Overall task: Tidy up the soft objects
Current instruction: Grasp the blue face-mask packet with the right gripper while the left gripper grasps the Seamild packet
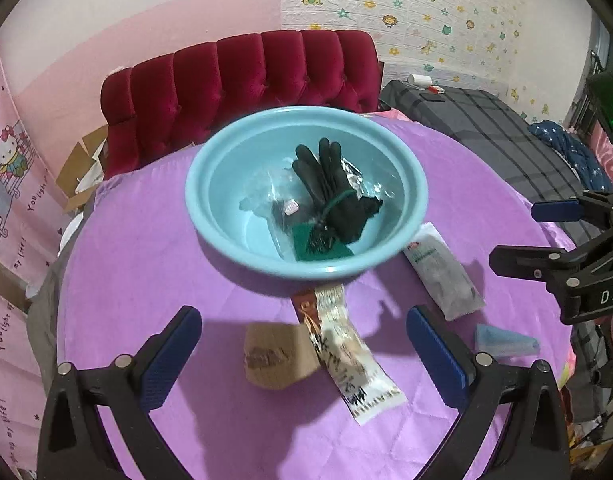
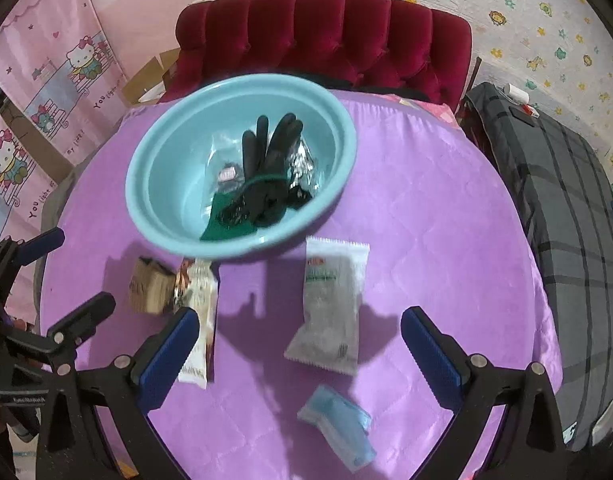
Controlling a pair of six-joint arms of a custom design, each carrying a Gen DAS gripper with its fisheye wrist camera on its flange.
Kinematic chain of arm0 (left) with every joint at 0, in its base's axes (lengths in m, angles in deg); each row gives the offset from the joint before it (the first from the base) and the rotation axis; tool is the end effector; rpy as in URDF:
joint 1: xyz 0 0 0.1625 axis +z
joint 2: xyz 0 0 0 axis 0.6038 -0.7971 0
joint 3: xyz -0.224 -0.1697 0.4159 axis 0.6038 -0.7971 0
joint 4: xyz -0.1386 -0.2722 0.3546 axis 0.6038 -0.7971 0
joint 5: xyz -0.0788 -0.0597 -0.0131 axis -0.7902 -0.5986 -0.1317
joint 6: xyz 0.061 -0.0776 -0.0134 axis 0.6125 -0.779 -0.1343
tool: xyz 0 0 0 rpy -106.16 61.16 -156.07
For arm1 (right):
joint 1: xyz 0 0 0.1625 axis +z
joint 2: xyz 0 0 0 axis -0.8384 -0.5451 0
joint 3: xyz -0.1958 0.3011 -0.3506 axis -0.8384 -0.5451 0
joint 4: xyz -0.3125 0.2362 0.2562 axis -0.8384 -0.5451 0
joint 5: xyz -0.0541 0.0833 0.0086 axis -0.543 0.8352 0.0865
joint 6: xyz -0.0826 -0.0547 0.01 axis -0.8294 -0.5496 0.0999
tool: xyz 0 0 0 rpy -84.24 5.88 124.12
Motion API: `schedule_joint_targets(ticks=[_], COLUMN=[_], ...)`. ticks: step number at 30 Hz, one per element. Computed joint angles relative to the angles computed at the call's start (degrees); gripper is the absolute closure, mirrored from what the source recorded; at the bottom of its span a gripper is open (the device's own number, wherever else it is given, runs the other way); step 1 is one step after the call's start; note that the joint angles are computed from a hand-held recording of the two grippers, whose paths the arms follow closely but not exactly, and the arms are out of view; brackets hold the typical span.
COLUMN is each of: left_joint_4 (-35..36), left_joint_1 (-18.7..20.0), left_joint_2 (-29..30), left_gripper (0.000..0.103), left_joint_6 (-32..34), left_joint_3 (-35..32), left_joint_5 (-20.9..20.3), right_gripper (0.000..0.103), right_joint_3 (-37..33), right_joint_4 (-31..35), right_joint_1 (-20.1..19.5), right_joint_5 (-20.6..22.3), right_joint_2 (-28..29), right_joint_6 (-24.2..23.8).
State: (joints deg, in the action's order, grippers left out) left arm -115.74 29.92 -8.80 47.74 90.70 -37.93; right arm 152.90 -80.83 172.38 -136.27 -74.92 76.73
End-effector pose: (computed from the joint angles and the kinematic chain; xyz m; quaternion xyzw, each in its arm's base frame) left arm -0.0957 -0.7466 0.3746 0.1908 0.8857 -0.2439 0.3458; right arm 0.4346 -0.7549 0.0497 0.2018 -0.9143 0.1316 0.3257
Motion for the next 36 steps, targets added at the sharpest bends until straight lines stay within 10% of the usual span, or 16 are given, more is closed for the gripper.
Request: schedule_joint_targets(ticks=[36], left_joint_4=[-5.7], left_joint_1=[0.2], left_joint_2=[-2.4], left_gripper=[0.0], left_joint_6=[-9.4], left_joint_3=[15.3], left_joint_5=[3.5], right_gripper=[0.0], right_joint_3=[16.1], right_joint_4=[-4.2], right_joint_1=[-6.8], right_joint_5=[2.3], right_joint_2=[-4.2], right_joint_6=[-3.5])
